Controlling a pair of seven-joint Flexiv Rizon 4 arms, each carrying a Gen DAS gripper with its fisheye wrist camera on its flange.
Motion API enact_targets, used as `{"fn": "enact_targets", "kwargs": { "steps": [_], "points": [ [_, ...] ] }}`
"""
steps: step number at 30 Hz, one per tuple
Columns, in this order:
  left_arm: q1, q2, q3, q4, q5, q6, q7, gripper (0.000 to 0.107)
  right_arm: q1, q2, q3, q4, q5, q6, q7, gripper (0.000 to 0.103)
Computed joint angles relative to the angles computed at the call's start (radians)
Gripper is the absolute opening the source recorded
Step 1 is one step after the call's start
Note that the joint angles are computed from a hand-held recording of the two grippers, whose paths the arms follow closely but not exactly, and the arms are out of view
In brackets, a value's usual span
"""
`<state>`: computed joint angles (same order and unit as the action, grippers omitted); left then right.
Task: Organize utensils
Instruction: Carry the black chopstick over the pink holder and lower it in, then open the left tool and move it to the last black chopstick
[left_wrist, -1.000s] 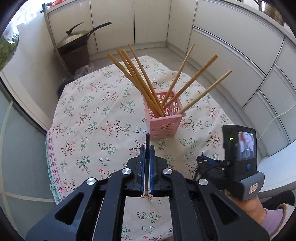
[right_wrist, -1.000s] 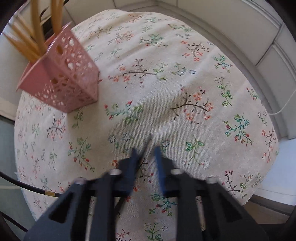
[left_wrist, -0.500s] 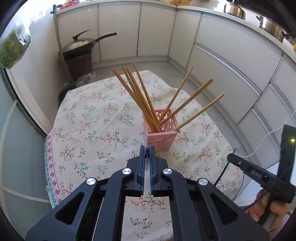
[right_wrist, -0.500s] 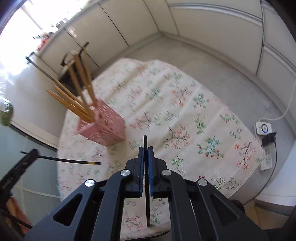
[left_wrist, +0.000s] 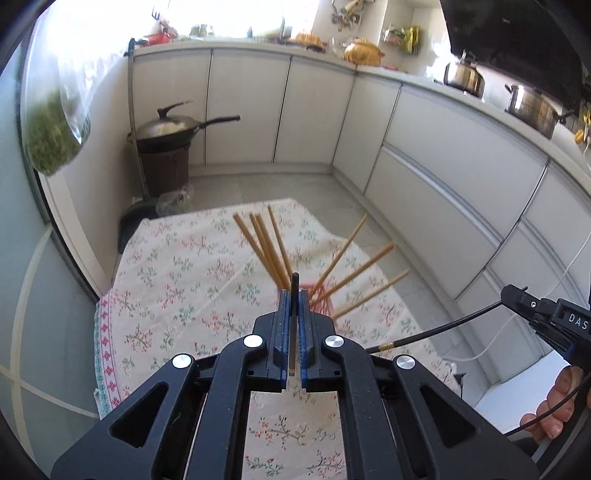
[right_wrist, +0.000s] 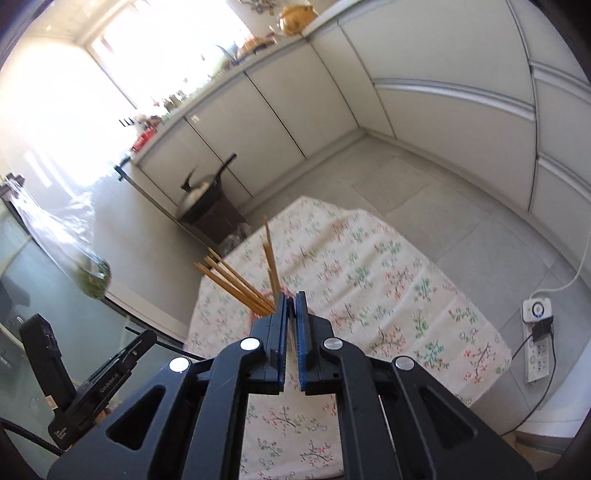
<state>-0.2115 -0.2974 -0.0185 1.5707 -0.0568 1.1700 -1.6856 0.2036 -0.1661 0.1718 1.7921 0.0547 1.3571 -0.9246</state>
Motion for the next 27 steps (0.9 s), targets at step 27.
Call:
{"fn": "enact_targets", "kwargs": {
  "steps": [27],
  "points": [
    [0.057, -0.153, -0.039, -0.162, -0.168, 0.096, 0.04, 0.019, 0.03, -0.102, -0.016, -0.208, -0.07, -0.039, -0.005, 0.005]
  ]
}}
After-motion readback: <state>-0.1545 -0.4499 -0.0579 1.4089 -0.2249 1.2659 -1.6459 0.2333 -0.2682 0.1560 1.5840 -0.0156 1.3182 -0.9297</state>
